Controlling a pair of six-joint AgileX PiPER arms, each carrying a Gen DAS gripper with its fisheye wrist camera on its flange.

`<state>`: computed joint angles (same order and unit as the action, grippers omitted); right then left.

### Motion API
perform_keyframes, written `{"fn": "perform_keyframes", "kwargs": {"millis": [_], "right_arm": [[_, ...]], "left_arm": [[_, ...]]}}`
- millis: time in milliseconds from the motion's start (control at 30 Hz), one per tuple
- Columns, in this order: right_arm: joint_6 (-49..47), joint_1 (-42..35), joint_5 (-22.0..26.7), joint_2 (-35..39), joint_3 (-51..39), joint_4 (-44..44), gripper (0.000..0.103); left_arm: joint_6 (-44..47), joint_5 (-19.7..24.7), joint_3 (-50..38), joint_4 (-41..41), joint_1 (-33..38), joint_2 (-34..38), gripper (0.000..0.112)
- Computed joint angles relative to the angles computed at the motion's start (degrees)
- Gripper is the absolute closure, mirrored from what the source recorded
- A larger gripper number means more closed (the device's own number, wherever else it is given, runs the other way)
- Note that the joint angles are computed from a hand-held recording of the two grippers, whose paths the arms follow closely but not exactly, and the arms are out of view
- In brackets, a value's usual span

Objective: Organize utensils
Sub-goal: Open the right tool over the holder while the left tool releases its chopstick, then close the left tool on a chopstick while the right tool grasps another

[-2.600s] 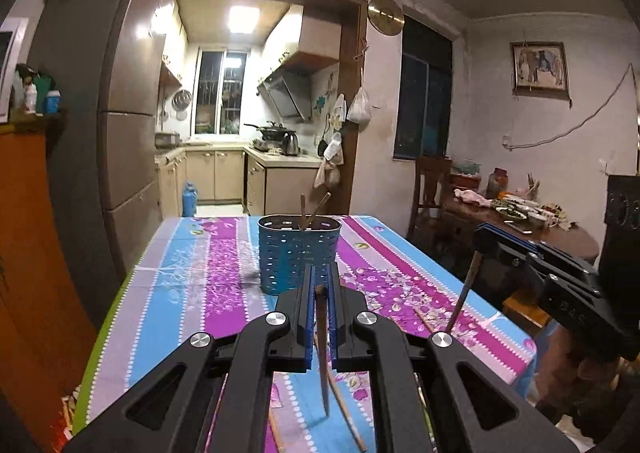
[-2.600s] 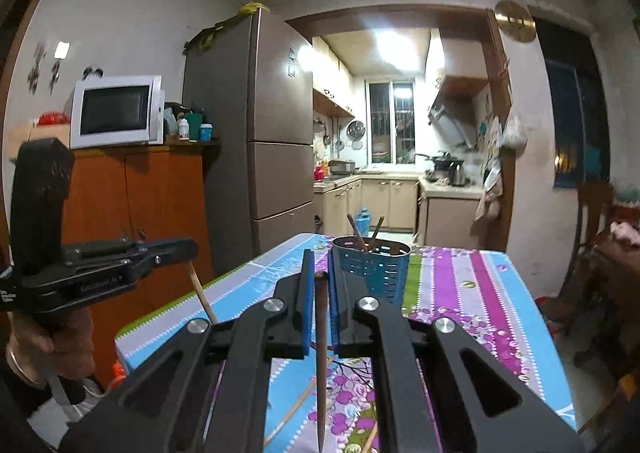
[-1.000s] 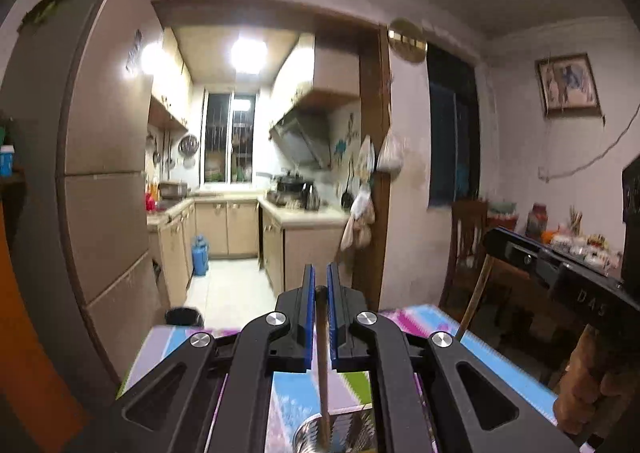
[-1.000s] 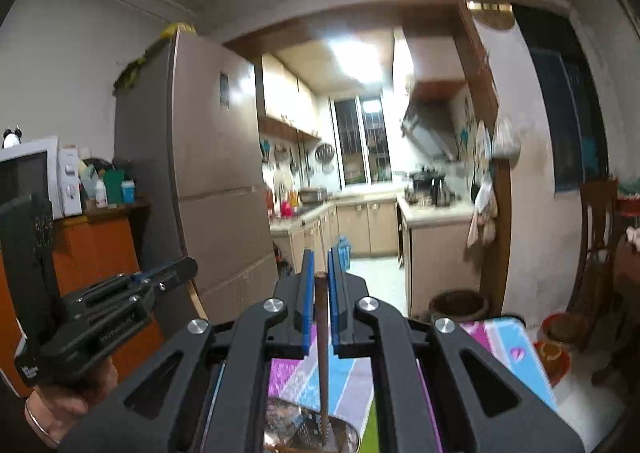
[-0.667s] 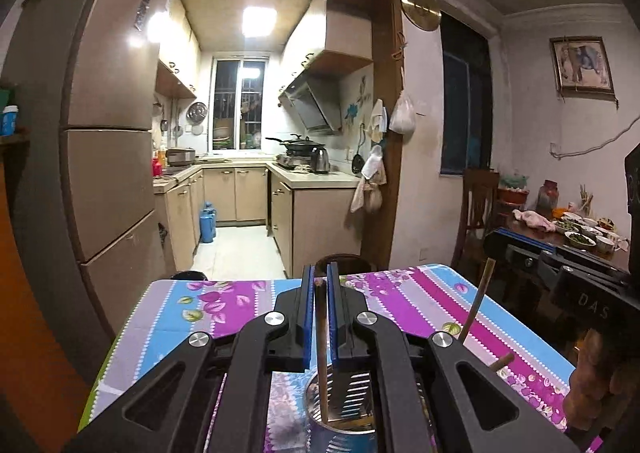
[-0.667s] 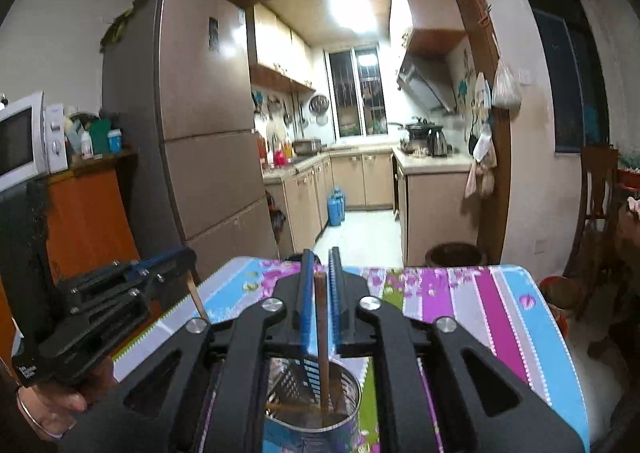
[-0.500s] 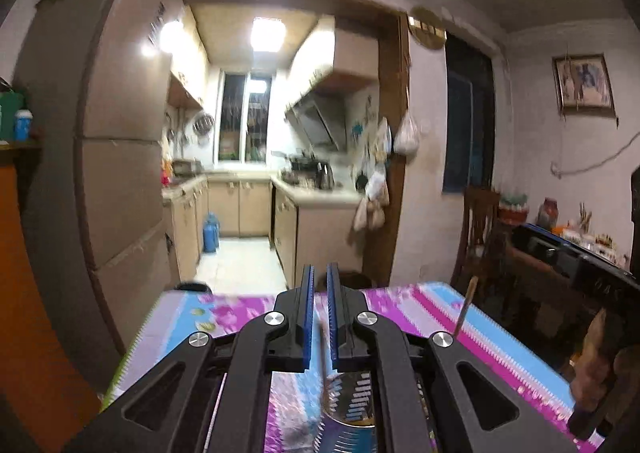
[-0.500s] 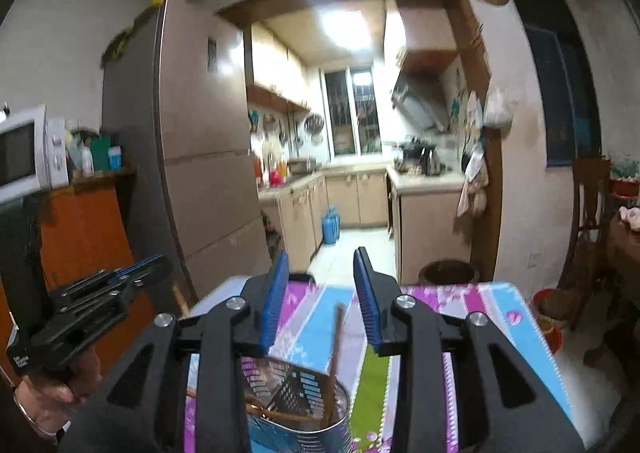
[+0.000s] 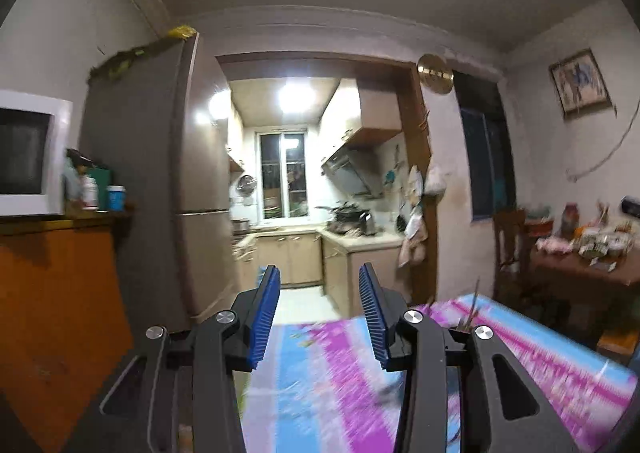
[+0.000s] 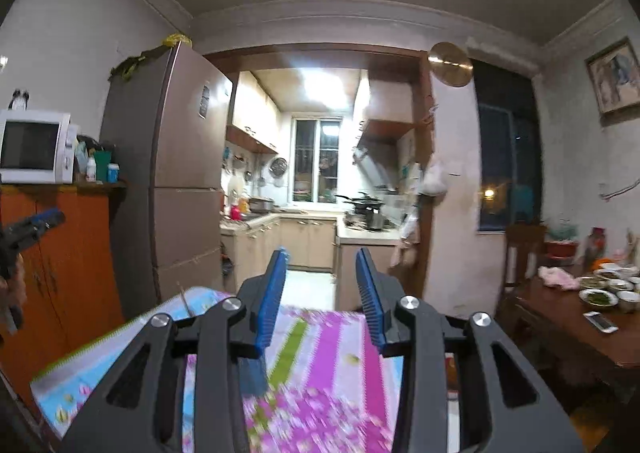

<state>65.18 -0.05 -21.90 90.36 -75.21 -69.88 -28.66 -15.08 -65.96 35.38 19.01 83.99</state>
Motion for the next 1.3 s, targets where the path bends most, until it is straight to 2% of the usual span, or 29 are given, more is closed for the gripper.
{"fn": "perform_keyframes", "kwargs": {"millis": [33, 100, 233, 333, 400, 433, 467, 567, 600, 633, 700, 800, 900, 933, 1067, 1300], "right_arm": [[0.23, -0.52, -0.28, -1.64, 2.84, -0.26, 0.067], [-6.18, -0.63, 0.05, -6.12, 12.38, 5.29, 0.067], [-29.1, 5.58, 9.08, -10.29, 24.85, 24.87, 0.067], [-46.28, 10.01, 10.6, -8.55, 31.32, 41.37, 0.068], [-57.41, 12.41, 10.43, -5.33, 34.1, 52.83, 0.068], [-61.37, 13.9, 10.65, -2.77, 34.74, 58.56, 0.068], [-66.04, 14.78, 9.94, -1.14, 35.6, 64.29, 0.068], [-79.08, 18.33, 5.68, 3.33, 38.41, 79.29, 0.078], [-80.21, 19.19, 3.93, 4.29, 39.4, 80.55, 0.078], [-79.86, 19.7, 2.41, 5.43, 40.0, 79.77, 0.079], [-83.18, 21.46, -0.56, 6.59, 40.98, 83.59, 0.082], [-81.59, 21.66, -4.0, 8.59, 41.84, 82.18, 0.087], [-82.69, 22.45, -8.18, 9.56, 43.9, 82.99, 0.087], [-82.95, 22.88, -9.1, 9.97, 43.95, 83.5, 0.087], [-82.05, 22.65, -9.84, 9.93, 44.09, 82.81, 0.087], [-79.22, 22.73, -9.95, 11.77, 42.64, 80.43, 0.087]], "left_arm": [[4.95, 0.52, 3.01, -4.06, 0.2, -2.11, 0.07], [16.41, 0.58, 10.43, -13.67, 0.76, -6.59, 0.069], [23.31, 0.4, 25.66, -19.05, 1.56, -13.17, 0.069], [38.97, -2.25, 37.43, -32.65, -2.07, -14.77, 0.069], [43.74, -2.07, 42.83, -39.71, -6.86, -14.07, 0.069], [47.75, -3.93, 45.64, -45.27, -10.11, -13.35, 0.07], [52.24, -8.06, 48.34, -51.0, -13.86, -11.75, 0.07], [61.46, -24.3, 53.78, -66.5, -26.79, -2.72, 0.071], [60.74, -26.78, 54.17, -68.25, -28.56, -0.33, 0.071], [59.06, -27.2, 54.32, -67.71, -28.76, 0.78, 0.071], [54.1, -29.28, 54.79, -65.46, -28.07, 3.53, 0.073], [50.8, -28.49, 52.62, -63.99, -25.51, 6.4, 0.083], [50.72, -31.87, 51.8, -66.46, -27.63, 9.47, 0.088], [51.51, -31.57, 51.4, -67.29, -28.03, 9.26, 0.089], [50.26, -32.44, 51.62, -67.82, -28.79, 9.58, 0.094], [51.35, -32.46, 51.09, -70.7, -30.53, 9.74, 0.096]]}}
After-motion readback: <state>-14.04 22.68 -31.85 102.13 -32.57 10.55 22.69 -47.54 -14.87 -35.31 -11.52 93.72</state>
